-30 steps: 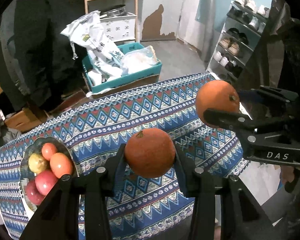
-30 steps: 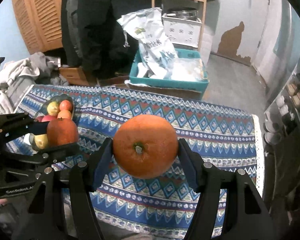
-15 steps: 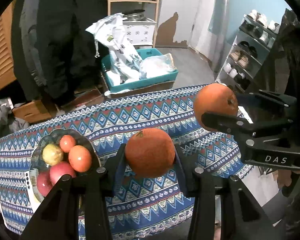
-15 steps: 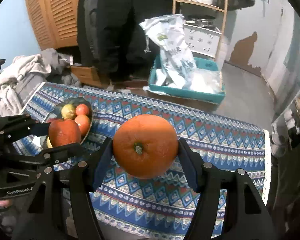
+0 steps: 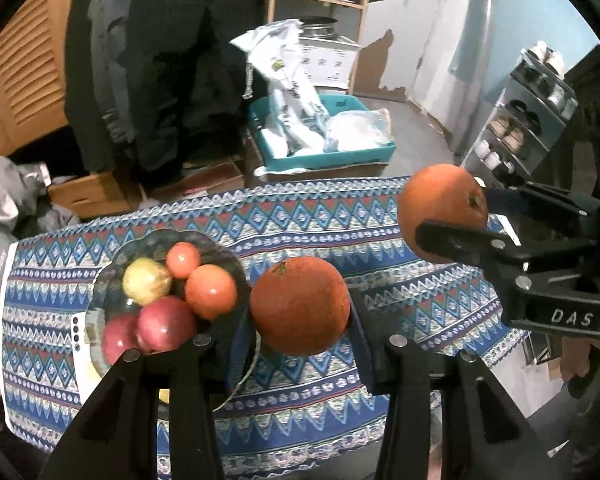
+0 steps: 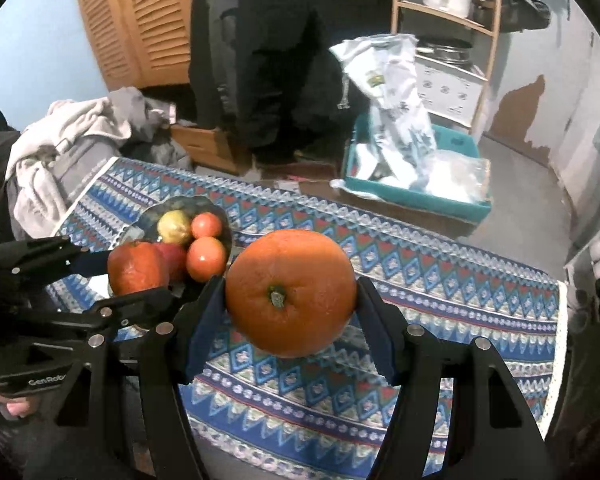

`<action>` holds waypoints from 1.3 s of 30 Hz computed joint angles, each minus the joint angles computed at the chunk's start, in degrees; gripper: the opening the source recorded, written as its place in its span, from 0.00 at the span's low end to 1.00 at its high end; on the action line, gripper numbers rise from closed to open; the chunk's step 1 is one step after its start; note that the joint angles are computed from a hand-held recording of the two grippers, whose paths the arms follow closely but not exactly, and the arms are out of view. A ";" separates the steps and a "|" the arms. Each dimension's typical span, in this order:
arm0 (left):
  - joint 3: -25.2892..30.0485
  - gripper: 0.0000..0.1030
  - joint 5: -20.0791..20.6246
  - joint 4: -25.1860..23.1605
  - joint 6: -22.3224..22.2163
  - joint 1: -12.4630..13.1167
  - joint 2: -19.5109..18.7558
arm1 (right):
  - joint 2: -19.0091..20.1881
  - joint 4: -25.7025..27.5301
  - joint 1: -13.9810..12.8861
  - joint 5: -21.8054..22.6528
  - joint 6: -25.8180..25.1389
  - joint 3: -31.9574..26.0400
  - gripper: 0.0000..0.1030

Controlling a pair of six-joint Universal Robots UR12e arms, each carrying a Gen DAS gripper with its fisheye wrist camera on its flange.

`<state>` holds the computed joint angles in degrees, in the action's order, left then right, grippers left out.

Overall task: Organize fruits
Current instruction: 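Lower both oranges into the glass plate and open both grippers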

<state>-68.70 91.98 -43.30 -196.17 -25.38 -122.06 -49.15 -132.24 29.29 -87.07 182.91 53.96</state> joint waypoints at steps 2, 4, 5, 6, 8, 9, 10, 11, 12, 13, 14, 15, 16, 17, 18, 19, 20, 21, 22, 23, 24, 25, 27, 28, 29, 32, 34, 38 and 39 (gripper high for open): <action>-0.76 0.44 0.28 0.33 -0.28 0.41 0.29 | 0.71 0.62 0.17 0.83 0.05 -1.03 0.63; -1.48 0.44 0.80 -0.16 -0.95 0.90 0.57 | 1.74 1.78 0.37 1.97 0.25 -2.59 0.63; -1.77 0.44 0.92 -0.36 -1.44 1.11 0.68 | 2.36 2.44 0.50 2.50 0.28 -3.54 0.63; -2.19 0.44 1.07 -0.53 -1.94 1.42 0.86 | 2.92 3.02 0.59 3.00 0.30 -4.40 0.63; -2.78 0.44 1.51 -1.07 -2.54 1.81 1.17 | 3.89 4.05 0.74 4.00 0.56 -5.88 0.63; -3.15 0.44 1.66 -1.31 -3.16 2.10 1.36 | 4.67 4.78 0.85 4.66 0.76 -7.08 0.63; -3.48 0.44 1.67 -1.30 -3.49 2.31 1.53 | 5.12 5.25 0.93 4.96 0.87 -7.80 0.63; -3.83 0.44 1.78 -1.27 -3.88 2.53 1.72 | 5.71 5.87 1.04 5.36 1.03 -8.73 0.63; -4.21 0.44 2.14 -1.29 -4.41 2.76 1.90 | 6.43 6.68 1.13 5.97 1.18 -9.85 0.63; -4.44 0.44 2.35 -1.41 -4.86 2.94 2.02 | 6.96 7.30 1.20 6.47 1.26 -10.67 0.63; -4.73 0.44 2.39 -1.41 -5.22 3.12 2.15 | 7.46 7.94 1.25 6.97 1.36 -11.43 0.63; -5.11 0.44 2.51 -1.52 -5.80 3.36 2.31 | 8.23 8.87 1.35 7.64 1.47 -12.56 0.63; -5.29 0.44 2.66 -1.82 -6.23 3.53 2.38 | 8.77 9.52 1.44 7.99 1.50 -13.36 0.63; -5.55 0.44 2.72 -2.01 -6.60 3.75 2.46 | 9.41 10.29 1.55 8.27 1.57 -14.31 0.63; -5.73 0.44 2.81 -2.27 -6.91 3.93 2.49 | 10.14 11.26 1.64 8.64 1.60 -15.39 0.63; -5.88 0.44 2.93 -2.53 -7.12 4.05 2.51 | 10.64 12.00 1.69 9.01 1.65 -16.12 0.63; -5.97 0.44 3.09 -2.84 -7.39 4.17 2.48 | 11.14 12.75 1.72 9.45 1.74 -16.83 0.63; -6.06 0.44 3.14 -3.34 -7.77 4.37 2.42 | 11.72 13.63 1.73 10.12 1.80 -17.64 0.63; -6.10 0.44 3.10 -3.73 -8.11 4.51 2.37 | 12.23 14.43 1.76 10.67 1.90 -18.33 0.63; -6.16 0.44 2.96 -4.14 -8.44 4.66 2.33 | 12.87 15.38 1.82 11.16 1.93 -19.21 0.63; -6.39 0.44 2.62 -4.48 -8.80 4.86 2.36 | 13.52 16.42 1.88 11.54 1.80 -20.17 0.63; -6.50 0.44 2.40 -4.76 -9.02 4.99 2.33 | 14.00 17.16 1.95 11.81 1.71 -20.85 0.63; -6.65 0.44 2.14 -5.60 -9.43 5.25 2.18 | 15.13 18.86 2.13 12.51 1.65 -22.45 0.63; -6.74 0.44 2.00 -5.87 -9.57 5.34 2.13 | 15.63 19.58 2.20 12.77 1.60 -23.17 0.63; -6.77 0.44 1.85 -6.25 -9.64 5.44 2.05 | 16.22 20.53 2.29 13.13 1.53 -24.01 0.63; -6.77 0.44 1.75 -7.87 -10.21 5.73 1.75 | 17.53 22.50 2.46 14.00 1.73 -25.94 0.64; -7.03 0.44 0.76 -8.54 -11.12 6.18 1.66 | 18.48 23.97 2.51 14.77 1.82 -27.35 0.64; -7.36 0.44 -1.37 -9.90 -13.20 7.04 1.47 | 19.93 26.33 2.69 15.56 1.77 -29.48 0.64; -7.56 0.44 -1.71 -9.91 -13.61 7.22 1.47 | 20.21 26.78 2.74 15.69 1.76 -29.89 0.64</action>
<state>-76.25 90.28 -53.21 -209.78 -18.16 -120.60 -28.94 -105.46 32.03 -71.38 184.67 24.07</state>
